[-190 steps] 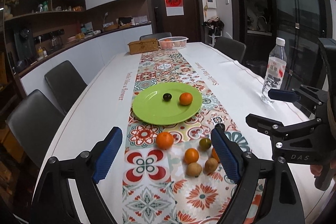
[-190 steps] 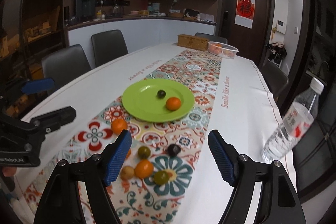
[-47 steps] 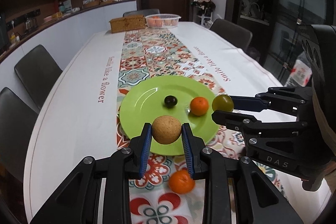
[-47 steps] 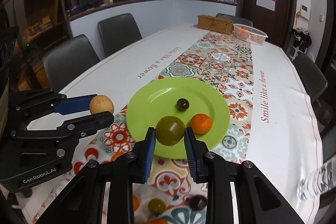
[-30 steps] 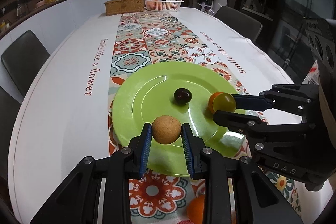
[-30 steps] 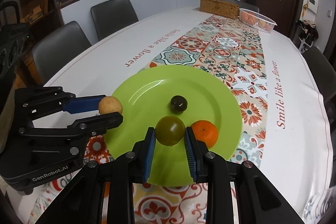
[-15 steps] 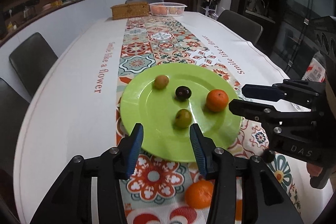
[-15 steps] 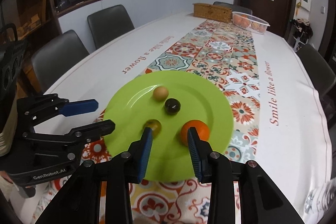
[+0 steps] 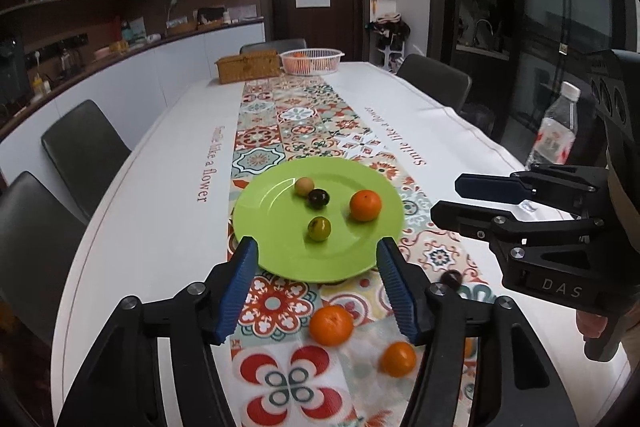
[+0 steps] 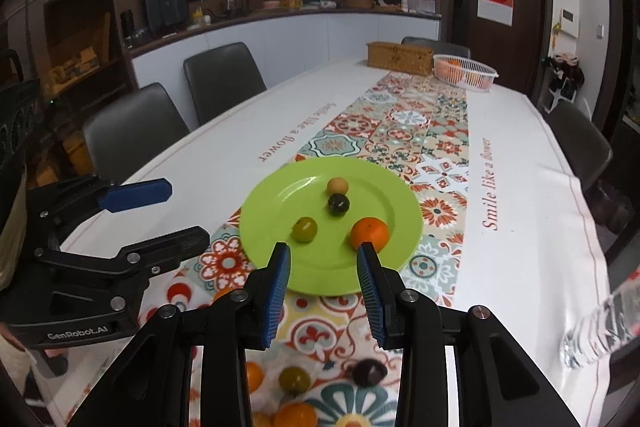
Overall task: Organize fruits
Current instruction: 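Withdraw both open tools back toward the remaining fruits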
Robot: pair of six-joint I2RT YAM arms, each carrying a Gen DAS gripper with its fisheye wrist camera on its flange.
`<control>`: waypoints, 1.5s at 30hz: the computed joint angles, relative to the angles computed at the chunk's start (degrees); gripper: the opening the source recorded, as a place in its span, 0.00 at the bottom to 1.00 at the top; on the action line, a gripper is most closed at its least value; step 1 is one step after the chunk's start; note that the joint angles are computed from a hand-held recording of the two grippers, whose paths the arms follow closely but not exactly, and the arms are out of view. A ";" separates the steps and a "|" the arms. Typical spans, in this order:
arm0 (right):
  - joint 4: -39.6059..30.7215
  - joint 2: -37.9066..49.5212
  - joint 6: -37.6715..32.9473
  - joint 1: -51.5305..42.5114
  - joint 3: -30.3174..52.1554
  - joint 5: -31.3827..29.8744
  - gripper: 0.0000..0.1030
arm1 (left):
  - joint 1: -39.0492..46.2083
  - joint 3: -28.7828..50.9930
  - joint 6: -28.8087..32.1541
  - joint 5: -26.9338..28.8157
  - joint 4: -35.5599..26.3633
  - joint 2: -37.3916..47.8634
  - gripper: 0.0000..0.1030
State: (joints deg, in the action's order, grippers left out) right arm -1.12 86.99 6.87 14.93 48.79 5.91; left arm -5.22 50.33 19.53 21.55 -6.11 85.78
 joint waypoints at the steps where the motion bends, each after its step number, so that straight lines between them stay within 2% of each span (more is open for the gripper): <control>1: -0.06 -1.58 0.04 0.53 -1.13 0.63 0.38 | 0.09 -0.94 0.06 0.11 -0.06 -1.29 0.60; 3: 0.20 -4.39 0.25 1.54 -3.30 1.85 0.41 | -0.12 -3.04 0.09 -0.22 -0.24 -4.43 0.61; 9: -0.83 -13.12 0.63 3.47 -8.98 3.81 0.41 | -1.02 -9.10 -0.57 -1.00 -0.62 -13.35 0.66; 16: -2.00 -20.80 -0.04 4.21 -14.07 4.33 0.41 | -2.65 -15.51 -4.07 -3.65 -1.43 -22.51 0.68; 17: -2.07 -21.79 -0.32 4.36 -14.88 4.50 0.42 | -3.05 -16.70 -4.97 -4.34 -1.41 -23.90 0.68; 19: -1.68 -24.08 -0.75 4.81 -16.87 5.45 0.52 | -3.64 -18.66 -5.79 -5.53 -0.96 -26.06 0.68; 26: -0.40 -29.77 -5.56 6.92 -22.00 8.44 0.53 | -5.64 -24.72 -6.83 -7.73 -0.93 -32.27 0.68; 33: 0.80 -31.74 -11.73 7.54 -25.42 7.73 0.53 | -8.79 -28.23 -4.69 -9.00 0.68 -34.11 0.68; 38: 2.21 -31.26 -16.03 8.28 -27.61 7.19 0.53 | -11.42 -29.21 -1.24 -8.77 2.22 -31.73 0.68; 45: 5.65 -25.44 -20.86 5.67 -28.81 2.42 0.53 | -12.97 -29.00 2.55 -7.96 4.70 -25.30 0.56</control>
State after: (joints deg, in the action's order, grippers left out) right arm 4.53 61.54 -13.99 20.60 19.97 8.33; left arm -18.19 21.32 22.07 13.58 -1.42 60.48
